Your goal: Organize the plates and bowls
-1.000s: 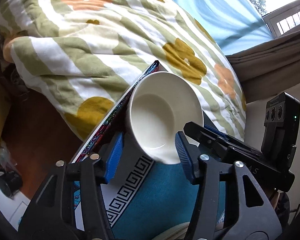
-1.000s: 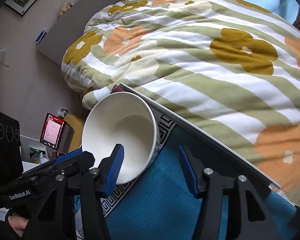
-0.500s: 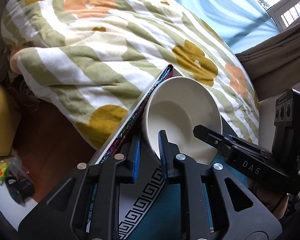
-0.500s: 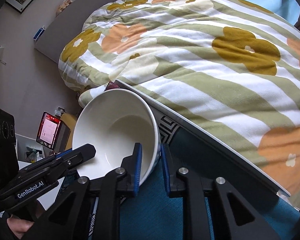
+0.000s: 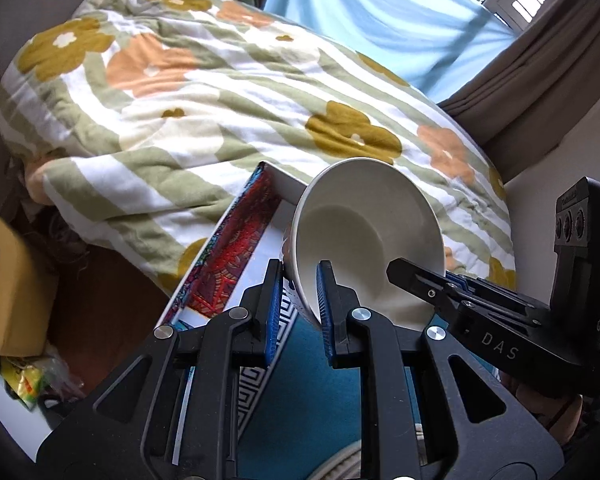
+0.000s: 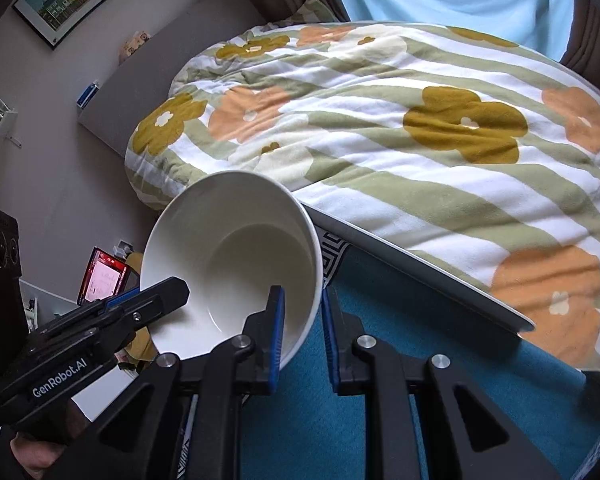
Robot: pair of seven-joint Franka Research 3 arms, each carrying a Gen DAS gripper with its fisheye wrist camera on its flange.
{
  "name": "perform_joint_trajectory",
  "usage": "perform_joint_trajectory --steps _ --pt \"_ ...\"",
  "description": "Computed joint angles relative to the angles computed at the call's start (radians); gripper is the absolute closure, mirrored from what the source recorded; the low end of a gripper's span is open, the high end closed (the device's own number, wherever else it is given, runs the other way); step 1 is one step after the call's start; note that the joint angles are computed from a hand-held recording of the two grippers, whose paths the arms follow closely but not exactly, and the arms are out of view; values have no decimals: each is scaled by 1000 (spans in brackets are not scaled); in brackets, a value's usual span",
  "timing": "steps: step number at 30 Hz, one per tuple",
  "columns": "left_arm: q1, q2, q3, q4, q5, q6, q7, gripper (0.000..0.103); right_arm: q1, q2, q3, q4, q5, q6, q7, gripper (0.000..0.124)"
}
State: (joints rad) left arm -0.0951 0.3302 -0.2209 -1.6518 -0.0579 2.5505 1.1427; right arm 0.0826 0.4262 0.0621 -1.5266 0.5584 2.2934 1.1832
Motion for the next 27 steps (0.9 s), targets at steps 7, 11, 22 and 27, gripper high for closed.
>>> perform_joint_trajectory --steps 7,11,22,27 --pt "-65 -147 -22 -96 19 7 -41 88 -22 -288 -40 -284 46 72 -49 107" --pt "-119 -216 -35 -142 45 23 -86 88 -31 -460 -83 -451 81 111 -72 107" --pt "-265 -304 -92 -202 83 52 -132 88 -99 -870 -184 -825 -5 163 -27 107" --pt "-331 -293 -124 -210 69 47 -147 88 -168 -993 -209 -930 -90 134 12 107"
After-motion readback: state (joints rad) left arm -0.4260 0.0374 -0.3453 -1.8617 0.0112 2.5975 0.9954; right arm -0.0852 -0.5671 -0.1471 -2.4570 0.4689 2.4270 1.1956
